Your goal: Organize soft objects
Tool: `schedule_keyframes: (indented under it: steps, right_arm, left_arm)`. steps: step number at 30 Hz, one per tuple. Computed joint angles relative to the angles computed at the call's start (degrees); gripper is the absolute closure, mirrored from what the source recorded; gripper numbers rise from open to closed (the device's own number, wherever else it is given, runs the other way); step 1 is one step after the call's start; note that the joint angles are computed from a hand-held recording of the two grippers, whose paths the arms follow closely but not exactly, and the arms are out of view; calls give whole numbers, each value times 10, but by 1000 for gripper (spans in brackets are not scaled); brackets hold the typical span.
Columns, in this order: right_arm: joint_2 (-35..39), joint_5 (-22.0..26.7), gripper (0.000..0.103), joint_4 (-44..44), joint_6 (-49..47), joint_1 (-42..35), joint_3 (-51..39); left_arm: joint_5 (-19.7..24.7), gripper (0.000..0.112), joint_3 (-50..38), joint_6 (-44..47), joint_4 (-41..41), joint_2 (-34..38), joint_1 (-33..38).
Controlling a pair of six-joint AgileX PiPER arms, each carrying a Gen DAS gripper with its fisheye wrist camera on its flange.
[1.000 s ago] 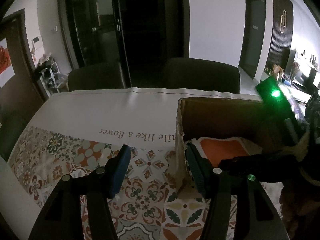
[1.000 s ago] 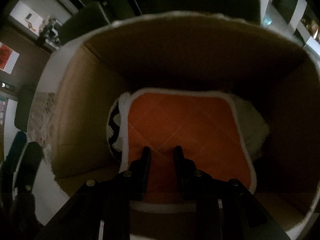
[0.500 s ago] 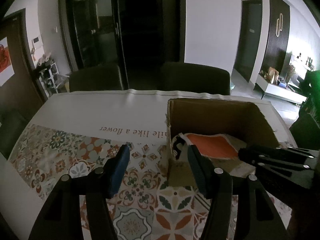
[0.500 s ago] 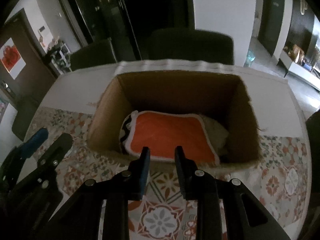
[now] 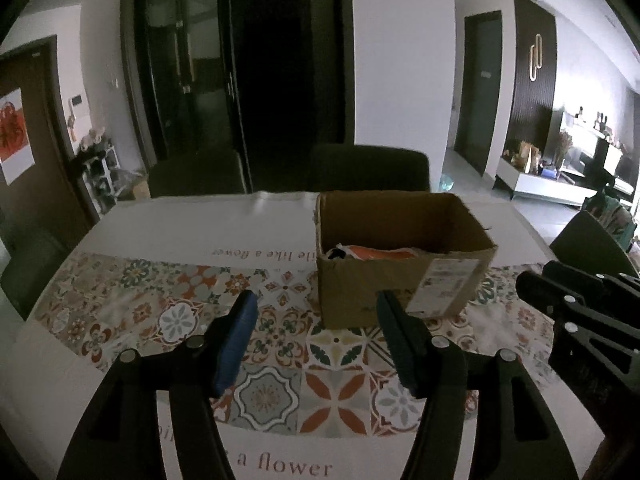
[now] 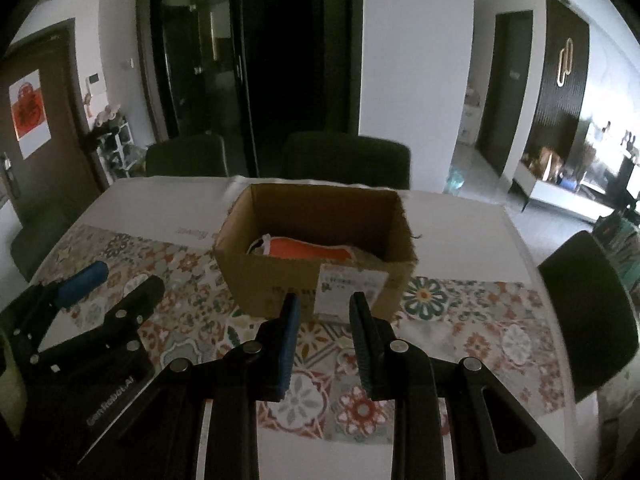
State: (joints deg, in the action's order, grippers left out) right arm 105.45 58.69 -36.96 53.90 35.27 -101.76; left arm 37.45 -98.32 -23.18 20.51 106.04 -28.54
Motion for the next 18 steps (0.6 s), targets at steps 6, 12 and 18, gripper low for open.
schedule_keyframes:
  steps: [6,12,18]
  right_arm:
    - [-93,13,69,-82,111,71,115]
    - [-151,35,57,-160,228,140,207]
    - [-185,94,57,-226,328,213,264]
  left_arm:
    - [-53,40,135,-61,57,-104,-23]
    - [-83,29,251,-201,199,-186,-57]
    - [-78,19,324,-298,290,-254,-85]
